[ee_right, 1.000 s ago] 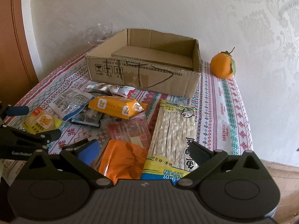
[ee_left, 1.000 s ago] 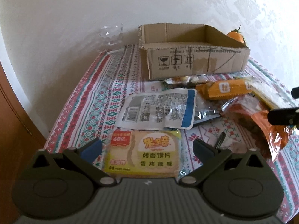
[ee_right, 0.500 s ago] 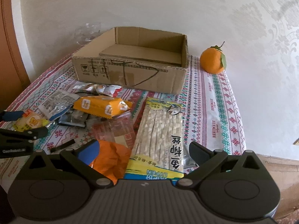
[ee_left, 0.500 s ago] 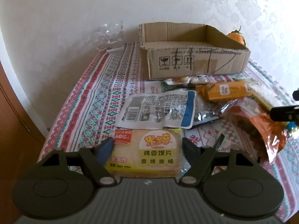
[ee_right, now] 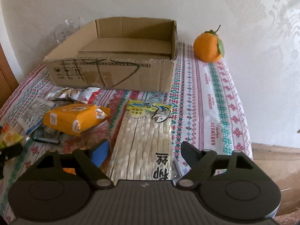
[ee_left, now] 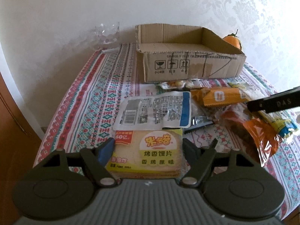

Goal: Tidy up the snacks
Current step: 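Lift the cracker pack with the left tool while the right tool grasps the white stick pack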

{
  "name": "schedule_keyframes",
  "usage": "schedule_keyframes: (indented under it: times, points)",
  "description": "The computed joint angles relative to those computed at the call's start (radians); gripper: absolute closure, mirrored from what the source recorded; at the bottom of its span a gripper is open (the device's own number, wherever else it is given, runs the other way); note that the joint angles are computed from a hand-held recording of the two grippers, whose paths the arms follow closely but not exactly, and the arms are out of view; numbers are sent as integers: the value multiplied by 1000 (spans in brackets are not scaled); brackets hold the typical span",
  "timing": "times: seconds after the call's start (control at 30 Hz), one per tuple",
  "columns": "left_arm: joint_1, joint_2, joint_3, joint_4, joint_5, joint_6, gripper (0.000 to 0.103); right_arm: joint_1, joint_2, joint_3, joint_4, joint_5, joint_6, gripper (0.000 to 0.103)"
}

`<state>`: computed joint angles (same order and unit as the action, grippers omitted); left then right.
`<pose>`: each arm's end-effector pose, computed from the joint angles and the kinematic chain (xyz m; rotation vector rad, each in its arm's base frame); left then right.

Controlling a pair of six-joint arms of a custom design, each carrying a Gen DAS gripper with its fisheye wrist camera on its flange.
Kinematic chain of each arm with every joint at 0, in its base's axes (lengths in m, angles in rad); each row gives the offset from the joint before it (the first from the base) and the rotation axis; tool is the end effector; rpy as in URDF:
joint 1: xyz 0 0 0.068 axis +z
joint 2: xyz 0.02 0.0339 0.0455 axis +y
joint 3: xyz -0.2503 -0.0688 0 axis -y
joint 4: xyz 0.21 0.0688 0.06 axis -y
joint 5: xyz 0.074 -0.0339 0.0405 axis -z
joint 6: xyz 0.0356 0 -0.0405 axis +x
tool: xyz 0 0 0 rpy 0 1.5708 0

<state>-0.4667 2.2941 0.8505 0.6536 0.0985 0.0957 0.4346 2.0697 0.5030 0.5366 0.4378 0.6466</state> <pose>0.3100 -0.1601 0.0227 0.7054 2.2685 -0.2953 0.2379 0.0938 0.0325 0.4109 2.4291 -0.1183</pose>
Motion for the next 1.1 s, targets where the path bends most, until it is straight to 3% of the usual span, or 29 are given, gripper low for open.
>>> schedule_keyframes:
  times: [0.07, 0.27, 0.8, 1.1]
  points:
    - [3, 0, 3, -8, 7, -2, 27, -18, 6, -5, 24, -22, -5, 33]
    - [7, -11, 10, -32, 22, 2, 27, -16, -13, -8, -6, -23, -6, 39]
    - [42, -194, -123, -77, 110, 67, 27, 100, -257, -116, -105, 69, 37, 40]
    - [61, -255, -101, -148, 139, 95, 27, 44, -365, -51, -172, 67, -88, 39]
